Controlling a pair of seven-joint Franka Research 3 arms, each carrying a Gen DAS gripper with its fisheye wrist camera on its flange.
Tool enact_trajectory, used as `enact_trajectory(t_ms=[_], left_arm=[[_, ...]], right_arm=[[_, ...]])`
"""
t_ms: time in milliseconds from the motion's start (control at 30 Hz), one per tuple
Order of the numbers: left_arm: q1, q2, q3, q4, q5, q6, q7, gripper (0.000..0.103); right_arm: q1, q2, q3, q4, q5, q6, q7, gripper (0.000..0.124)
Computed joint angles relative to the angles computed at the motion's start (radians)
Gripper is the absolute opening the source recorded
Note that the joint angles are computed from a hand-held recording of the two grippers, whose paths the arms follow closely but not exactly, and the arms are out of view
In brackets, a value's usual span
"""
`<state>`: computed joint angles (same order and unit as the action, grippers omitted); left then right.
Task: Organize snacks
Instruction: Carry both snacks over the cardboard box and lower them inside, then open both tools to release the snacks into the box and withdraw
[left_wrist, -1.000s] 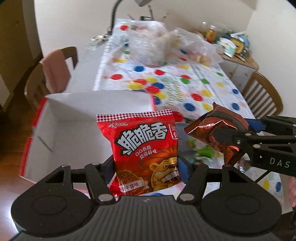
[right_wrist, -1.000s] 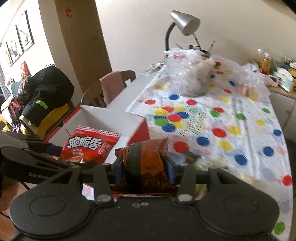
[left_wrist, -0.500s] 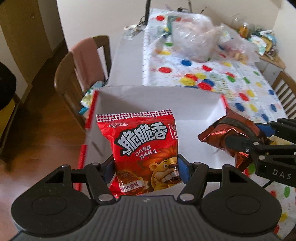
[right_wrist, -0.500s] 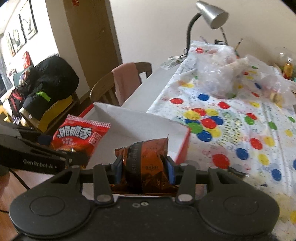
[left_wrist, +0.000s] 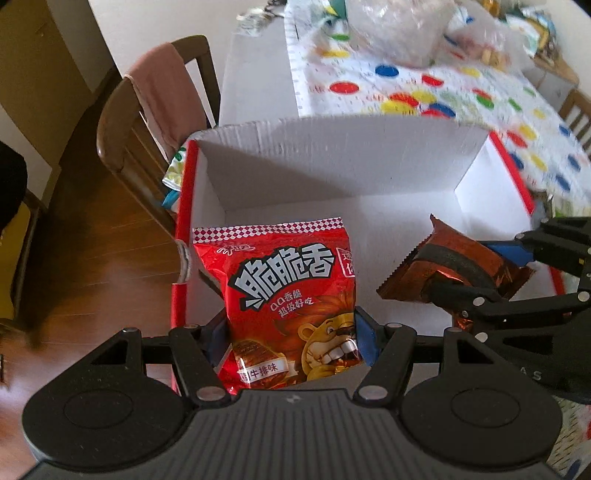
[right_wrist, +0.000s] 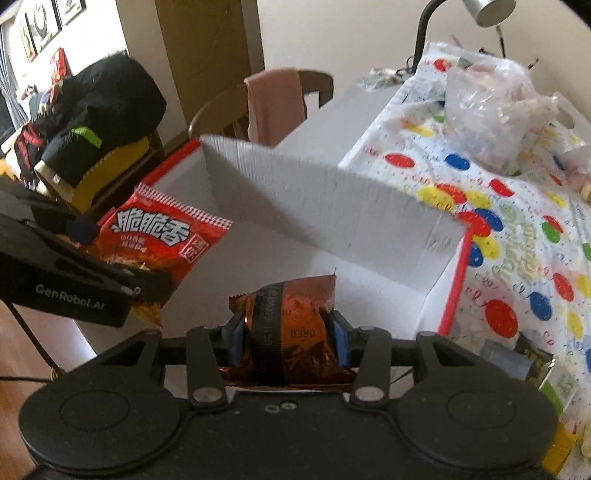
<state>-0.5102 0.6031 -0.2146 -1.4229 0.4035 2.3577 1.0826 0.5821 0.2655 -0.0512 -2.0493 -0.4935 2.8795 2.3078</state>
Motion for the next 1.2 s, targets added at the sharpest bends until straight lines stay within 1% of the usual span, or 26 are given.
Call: enact_trajectory(t_ms=[267,433,533,600,667,767,867,1000,1200], left_arm=[[-0.022,0.076,-0.001,0.105,-0.005,-0.101,0.07,0.067],[-0.036,0.114,0.002,0.164,-0.02,-0.17,0.106,0.067],[-0.039,0.117,0.006,0.171,-0.024,-0.178,0.104,0.068],[-0.039,0.117,0.007,0.171,-0.029,-0.179,0.101,0.068],[-0.037,0.107,0.007,0.155,-0.03,-0.165,0.093,0.068],[-0.03,0.089,0.004,0.127,-0.033,-0.134,0.08,0.068],[-0.023,0.063,0.001,0.089,-0.033,-0.1,0.068,0.068],[-0.01,0.007,-0.006,0.008,-0.031,-0.033,0.04,0.068],[0.007,-0.092,-0.021,-0.122,-0.025,0.086,-0.004,0.068]], right_arm=[[0.003,0.033,0.022,0.027,0.039,-0.061,-0.048,0.044],[0.006,0.051,0.034,0.053,0.068,-0.123,-0.079,0.045],[0.005,0.057,0.039,0.063,0.084,-0.149,-0.092,0.045],[0.015,0.056,0.032,0.064,0.07,-0.157,-0.076,0.047],[0.009,0.055,0.039,0.064,0.079,-0.161,-0.086,0.046],[0.001,0.053,0.046,0.065,0.093,-0.164,-0.103,0.049],[0.003,0.04,0.04,0.052,0.087,-0.156,-0.088,0.051],[0.0,0.009,0.038,0.023,0.075,-0.128,-0.065,0.053],[-0.009,-0.062,0.038,-0.036,0.018,-0.078,0.014,0.053]])
